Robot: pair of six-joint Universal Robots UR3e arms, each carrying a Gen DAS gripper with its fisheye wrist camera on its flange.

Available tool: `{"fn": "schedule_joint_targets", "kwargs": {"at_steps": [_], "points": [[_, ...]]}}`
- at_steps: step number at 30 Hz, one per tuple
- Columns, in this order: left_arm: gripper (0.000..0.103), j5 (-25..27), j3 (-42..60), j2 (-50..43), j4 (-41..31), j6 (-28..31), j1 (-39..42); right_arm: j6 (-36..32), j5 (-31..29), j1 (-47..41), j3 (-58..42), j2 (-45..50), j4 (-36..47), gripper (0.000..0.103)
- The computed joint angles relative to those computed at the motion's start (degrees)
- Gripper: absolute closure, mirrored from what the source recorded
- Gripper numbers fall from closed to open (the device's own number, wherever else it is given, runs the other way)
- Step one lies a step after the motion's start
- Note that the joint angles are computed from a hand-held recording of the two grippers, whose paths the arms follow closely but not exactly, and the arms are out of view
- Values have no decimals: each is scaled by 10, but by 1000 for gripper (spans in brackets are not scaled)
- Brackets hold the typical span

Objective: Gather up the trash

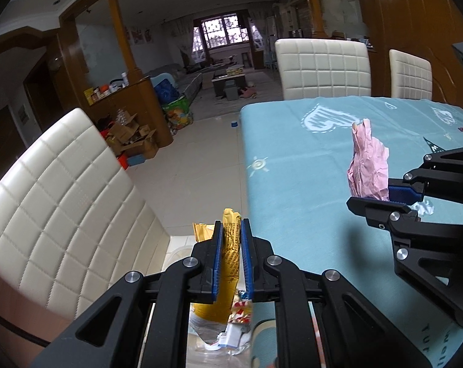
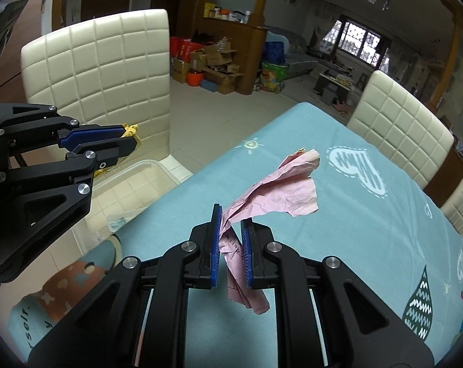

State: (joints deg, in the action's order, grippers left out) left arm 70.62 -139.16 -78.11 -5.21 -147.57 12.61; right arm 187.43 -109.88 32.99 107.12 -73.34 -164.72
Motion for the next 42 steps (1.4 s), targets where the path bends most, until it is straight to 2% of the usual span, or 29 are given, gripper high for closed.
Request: {"fn": "schedule_joint_targets", "kwargs": {"at_steps": [11, 16, 18, 19, 20, 21, 23, 32, 39, 40, 41, 42], "points": [[89, -38, -37, 11, -1, 42, 84, -5, -4, 27, -94, 66, 39, 89], [82, -78, -39, 35, -64, 65, 133, -8, -8, 35, -115, 81, 49, 89], [51, -86, -52, 48, -61, 74, 144, -8, -10, 36, -118, 83, 51, 89], [23, -84, -67, 52, -30, 65, 149, -8, -11, 37, -120, 84, 52, 89], [17, -87, -83, 52, 6, 57, 154, -8, -11, 38, -122, 85, 53, 89], [17, -96, -98, 64, 24, 54, 168, -9, -11, 38, -122, 85, 53, 89], [17, -107, -96, 87, -12, 66, 183, -10, -9, 39, -123, 86, 54, 89], [17, -92, -121, 111, 18, 71, 225, -24, 2, 50, -164, 109, 68, 89], [17, -115, -119, 133, -22, 72, 280, -9, 56, 38, -194, 122, 90, 86], [17, -120, -119, 138, -32, 75, 287, -5, 61, 35, -193, 122, 91, 76], [17, -127, -120, 145, -43, 79, 295, 1, 71, 29, -191, 120, 94, 46], [17, -134, -122, 155, -56, 84, 303, 10, 81, 23, -185, 115, 94, 25]]}}
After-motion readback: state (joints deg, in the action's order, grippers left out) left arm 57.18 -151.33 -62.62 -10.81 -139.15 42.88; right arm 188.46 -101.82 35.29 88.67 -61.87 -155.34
